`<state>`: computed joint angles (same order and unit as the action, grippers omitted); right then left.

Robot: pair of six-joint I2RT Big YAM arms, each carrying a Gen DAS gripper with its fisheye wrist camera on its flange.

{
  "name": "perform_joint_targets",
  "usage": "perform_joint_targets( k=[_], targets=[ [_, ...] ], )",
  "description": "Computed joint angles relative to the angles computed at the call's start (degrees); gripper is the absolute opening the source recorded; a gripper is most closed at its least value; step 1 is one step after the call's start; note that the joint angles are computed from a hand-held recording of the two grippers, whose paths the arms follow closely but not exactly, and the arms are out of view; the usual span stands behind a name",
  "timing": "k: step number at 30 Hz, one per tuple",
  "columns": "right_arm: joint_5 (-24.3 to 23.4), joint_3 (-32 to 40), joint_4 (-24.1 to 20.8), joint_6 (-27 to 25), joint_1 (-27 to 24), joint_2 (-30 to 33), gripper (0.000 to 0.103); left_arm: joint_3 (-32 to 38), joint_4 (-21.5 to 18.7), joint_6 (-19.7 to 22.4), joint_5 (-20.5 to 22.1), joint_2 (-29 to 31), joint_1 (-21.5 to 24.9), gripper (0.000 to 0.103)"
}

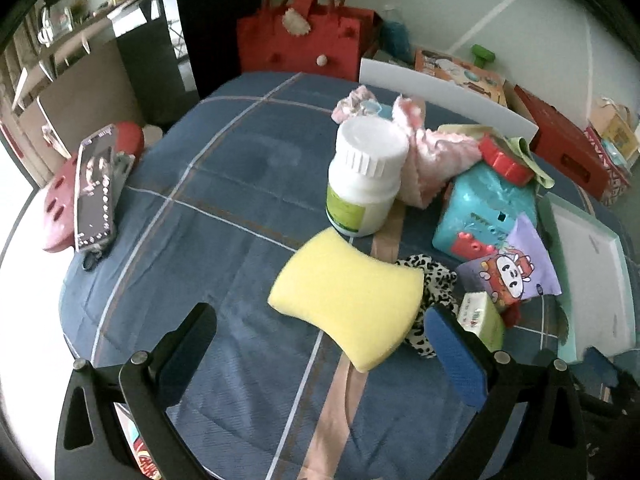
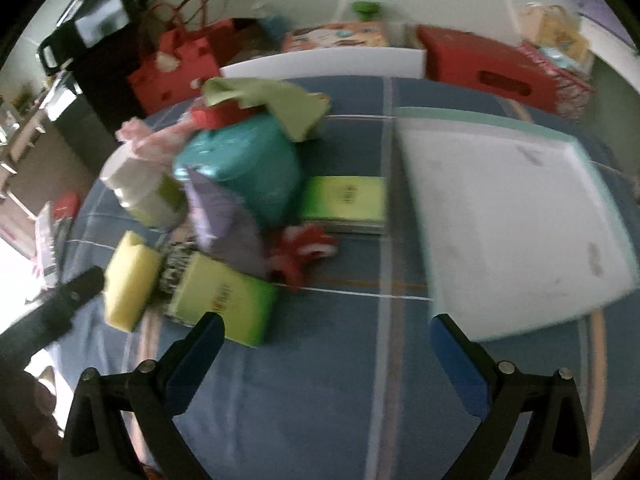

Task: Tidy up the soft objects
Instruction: 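Grasp the yellow sponge with the left tool while the right tool grasps the green tissue pack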

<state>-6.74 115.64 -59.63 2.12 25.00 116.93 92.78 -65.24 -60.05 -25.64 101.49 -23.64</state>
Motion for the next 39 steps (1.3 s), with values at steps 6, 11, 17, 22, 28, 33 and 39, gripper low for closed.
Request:
perform_joint_targets(
  k=[6,11,17,22,28,33,39],
  targets=[
    [-2.5,3.6,-2.1,0.2,1.5,3.2,0.103,-0.4,1.7,0.0,3.5,0.3,0.9,0.103],
    [-3.2,6.1,-3.4,0.2,2.3,5.5,0.103,1.3,0.8,-3.1,6.4,1.8,3.0,0.103],
    [-5.2,7.9,-4.8,1.3,2.9,7.3,0.103,2.1,-0.2,-8.5,9.8,2.6,4.6,0.103],
    [-5.6,8.2,-5.5,1.1,3.6,7.9,0.103,4.4,-1.6,-10.2,10.1,4.0,5.1,0.103],
    [-5.4,7.2,-4.4,2.1,4.2,7.9,0.103,5.1,-2.4,-11.2,11.7,5.6,5.4,0.103],
    [-4.9,7.3,-3.4,2.6,4.3,8.6,0.103,4.3,-1.6,-12.1,12.6,5.8,5.8,0.103],
    [-5.4,7.3,-2.6,3.2,4.4,9.6,0.103,2.7,1.0,-12.5,13.6,5.4,6.0,0.103]
  ],
)
